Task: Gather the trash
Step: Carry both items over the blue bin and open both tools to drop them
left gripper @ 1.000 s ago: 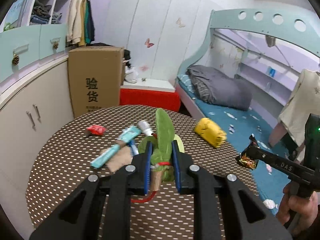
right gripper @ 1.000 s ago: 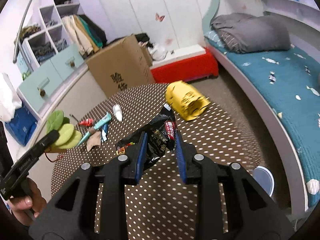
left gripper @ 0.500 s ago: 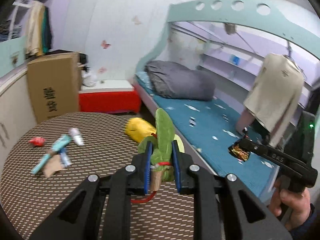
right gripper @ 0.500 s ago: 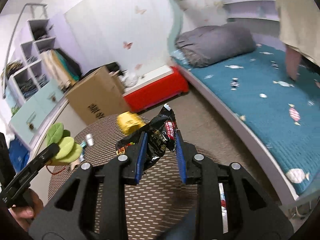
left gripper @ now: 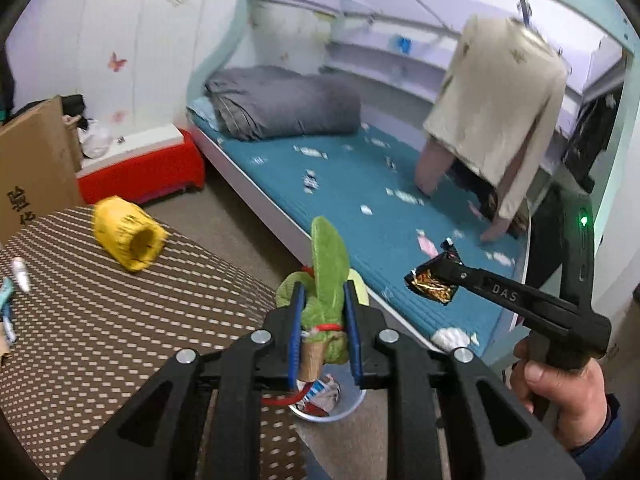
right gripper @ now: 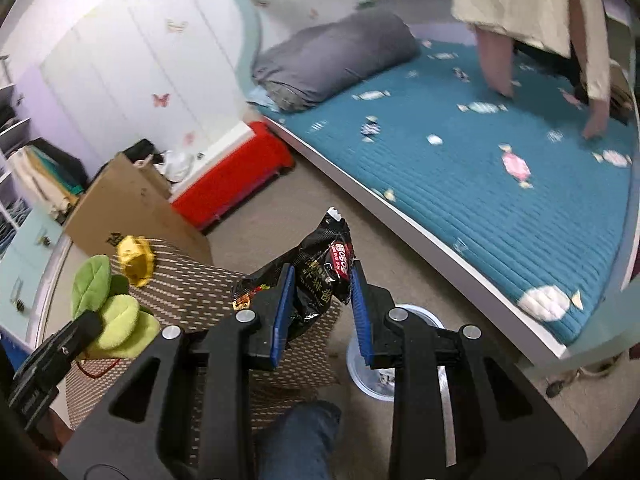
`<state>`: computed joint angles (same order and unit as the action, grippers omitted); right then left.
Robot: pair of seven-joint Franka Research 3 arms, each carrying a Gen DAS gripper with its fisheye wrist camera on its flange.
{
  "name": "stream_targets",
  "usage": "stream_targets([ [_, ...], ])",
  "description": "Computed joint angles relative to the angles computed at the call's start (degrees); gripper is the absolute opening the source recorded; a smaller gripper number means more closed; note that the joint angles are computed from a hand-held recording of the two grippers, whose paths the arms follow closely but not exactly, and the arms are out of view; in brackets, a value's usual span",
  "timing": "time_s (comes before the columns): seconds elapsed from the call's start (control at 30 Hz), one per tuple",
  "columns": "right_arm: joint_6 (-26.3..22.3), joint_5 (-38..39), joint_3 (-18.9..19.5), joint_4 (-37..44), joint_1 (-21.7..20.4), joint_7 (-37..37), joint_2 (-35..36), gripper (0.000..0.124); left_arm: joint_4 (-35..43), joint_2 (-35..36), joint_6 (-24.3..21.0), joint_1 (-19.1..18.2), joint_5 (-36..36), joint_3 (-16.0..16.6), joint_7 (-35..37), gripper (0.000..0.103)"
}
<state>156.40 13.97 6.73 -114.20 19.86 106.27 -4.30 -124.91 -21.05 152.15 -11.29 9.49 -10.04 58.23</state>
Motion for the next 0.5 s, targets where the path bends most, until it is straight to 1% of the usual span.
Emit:
stream_targets([
  [0.27, -1.9, 1.6, -1.1, 1.1, -0.8, -0.6, 4.2, 0.028, 7.6, 11.0, -3.0, -1.1, -0.8, -1.2, 2.0, 0.018],
  [0.5, -3.7, 3.1, -1.4, 3.6, -1.1, -1.7, 8.5, 0.029, 12.3, 17.6, -5.3, -1.2, -1.7, -1.8, 3.5, 0.018],
])
